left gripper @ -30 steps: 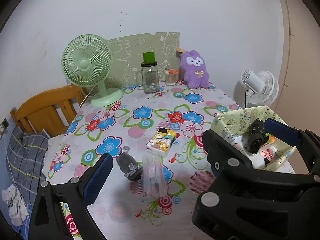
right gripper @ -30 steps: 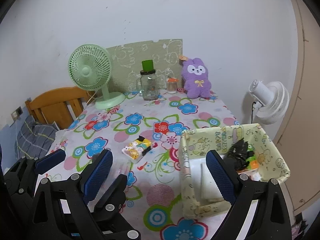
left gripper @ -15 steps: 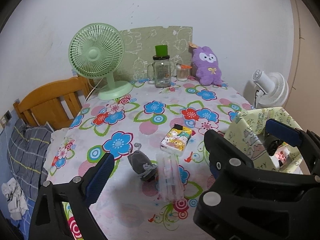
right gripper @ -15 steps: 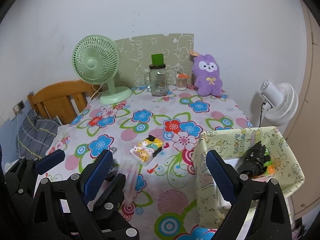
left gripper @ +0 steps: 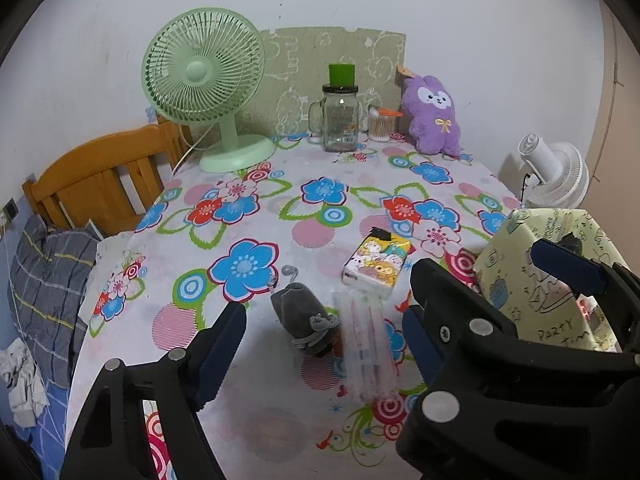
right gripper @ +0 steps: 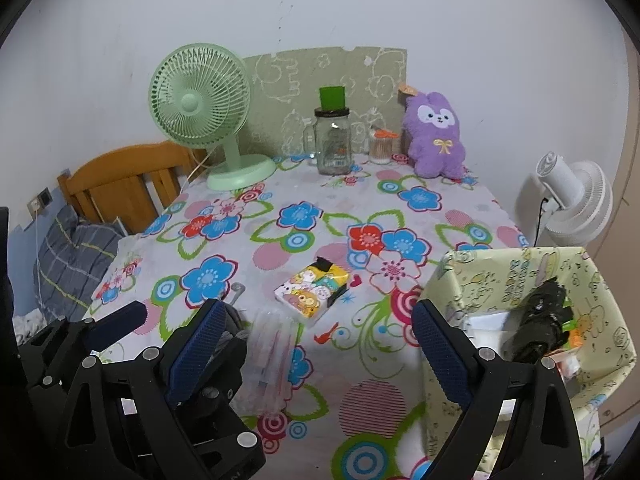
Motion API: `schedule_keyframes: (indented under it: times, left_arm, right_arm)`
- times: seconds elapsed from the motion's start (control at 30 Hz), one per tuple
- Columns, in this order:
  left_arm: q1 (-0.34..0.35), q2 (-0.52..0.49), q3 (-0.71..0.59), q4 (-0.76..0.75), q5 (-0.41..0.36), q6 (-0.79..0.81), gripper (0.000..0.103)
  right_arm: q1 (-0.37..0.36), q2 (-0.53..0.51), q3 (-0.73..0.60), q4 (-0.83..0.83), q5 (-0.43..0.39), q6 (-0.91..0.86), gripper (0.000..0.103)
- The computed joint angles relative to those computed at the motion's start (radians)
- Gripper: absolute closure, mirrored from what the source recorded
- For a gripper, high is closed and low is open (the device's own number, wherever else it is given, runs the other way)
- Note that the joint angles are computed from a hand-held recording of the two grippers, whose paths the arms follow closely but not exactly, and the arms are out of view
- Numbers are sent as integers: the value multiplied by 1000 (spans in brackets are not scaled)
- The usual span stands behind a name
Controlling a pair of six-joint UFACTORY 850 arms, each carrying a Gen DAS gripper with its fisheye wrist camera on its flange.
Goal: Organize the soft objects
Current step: 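Withdraw both tools from the box toward the sock and straw bag, then grasp the grey sock with the left tool while the right tool grasps the clear straw bag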
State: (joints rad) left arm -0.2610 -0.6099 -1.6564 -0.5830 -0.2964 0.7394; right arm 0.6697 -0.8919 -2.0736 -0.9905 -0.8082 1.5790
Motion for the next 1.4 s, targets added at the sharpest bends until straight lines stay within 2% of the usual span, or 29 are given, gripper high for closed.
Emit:
schedule_keyframes:
  times: [0.3, 0.43, 0.73, 0.83, 1.07, 1.2, 1.4]
  left_arm:
    - [12, -56, -55, 45, -35, -53, 27]
    - [11, -87, -86, 111, -53, -118, 33]
    - [8, -136, -142, 199, -80, -211, 38]
    - [5, -145, -150, 233, -64, -240, 43]
    - [3, -172, -183, 198, -72, -201, 46]
    - [5, -190, -209, 149, -100, -157, 59]
    - [11, -183, -199, 100, -105, -111, 67]
  right_arm:
    - [-17, -65, -83, 98, 19, -84, 12]
    - [-26, -90, -113, 153, 23, -122, 17]
    - [-44, -134, -166, 228, 26, -167, 17]
    - [-49, -144, -180, 247, 24, -183, 17]
    - [-56, -160, -197, 257, 10, -183, 17]
    - [-59, -172, -216, 261, -5, -191, 17]
    - [-61, -175, -220, 271, 13, -201, 17]
